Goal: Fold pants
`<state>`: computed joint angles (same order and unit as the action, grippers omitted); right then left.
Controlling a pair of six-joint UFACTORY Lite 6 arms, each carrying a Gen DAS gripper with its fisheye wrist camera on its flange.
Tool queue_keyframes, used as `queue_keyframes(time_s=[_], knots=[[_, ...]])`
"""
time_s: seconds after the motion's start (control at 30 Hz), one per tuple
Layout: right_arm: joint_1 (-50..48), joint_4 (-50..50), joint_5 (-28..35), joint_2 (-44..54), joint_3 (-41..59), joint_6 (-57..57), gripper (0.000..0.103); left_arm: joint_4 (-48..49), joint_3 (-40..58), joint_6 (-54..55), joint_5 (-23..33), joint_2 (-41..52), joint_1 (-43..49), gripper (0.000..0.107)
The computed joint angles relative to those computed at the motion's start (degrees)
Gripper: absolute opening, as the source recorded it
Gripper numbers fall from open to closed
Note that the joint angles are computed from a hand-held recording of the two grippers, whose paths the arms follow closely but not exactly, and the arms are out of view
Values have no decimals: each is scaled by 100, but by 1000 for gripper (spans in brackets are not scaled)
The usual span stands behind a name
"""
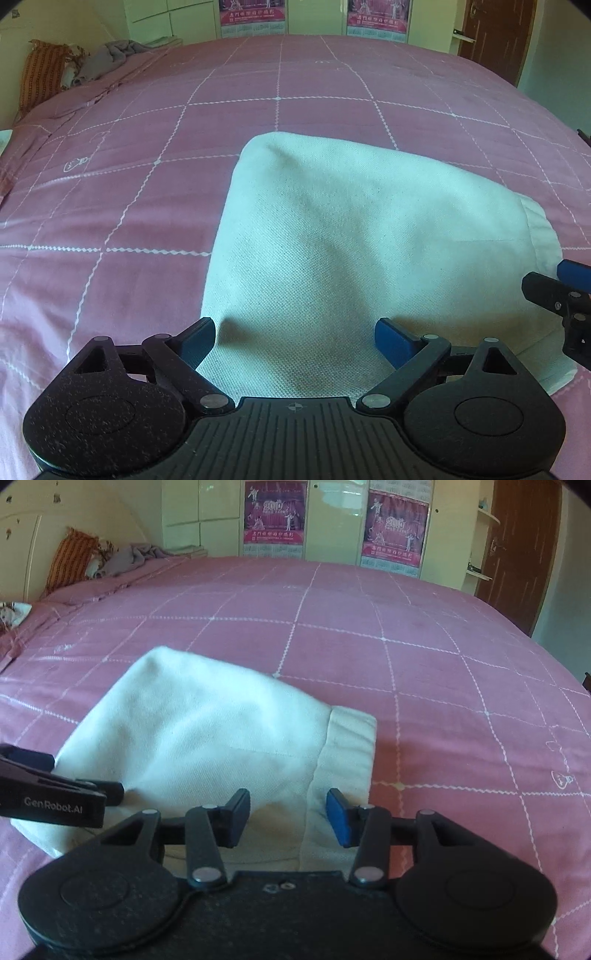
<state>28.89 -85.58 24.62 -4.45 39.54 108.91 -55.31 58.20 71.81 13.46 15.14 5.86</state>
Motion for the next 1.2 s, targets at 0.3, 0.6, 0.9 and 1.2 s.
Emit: queue_keyframes(time_s=[0.3,0.6,0.9,1.2], knots=[[413,311,326,-333,-321,-337,48,-447,-622,627,-33,-528,51,93],[442,697,392,-118,-211,-864,50,-875,-975,1009,-184,-790,11,93],[675,1020,624,-886,-614,-896,49,-2001,-1477,2226,131,-1524,427,93],[760,1225,768,-779,-647,-1007,50,-1776,-1647,2230,266,-1702,628,93]])
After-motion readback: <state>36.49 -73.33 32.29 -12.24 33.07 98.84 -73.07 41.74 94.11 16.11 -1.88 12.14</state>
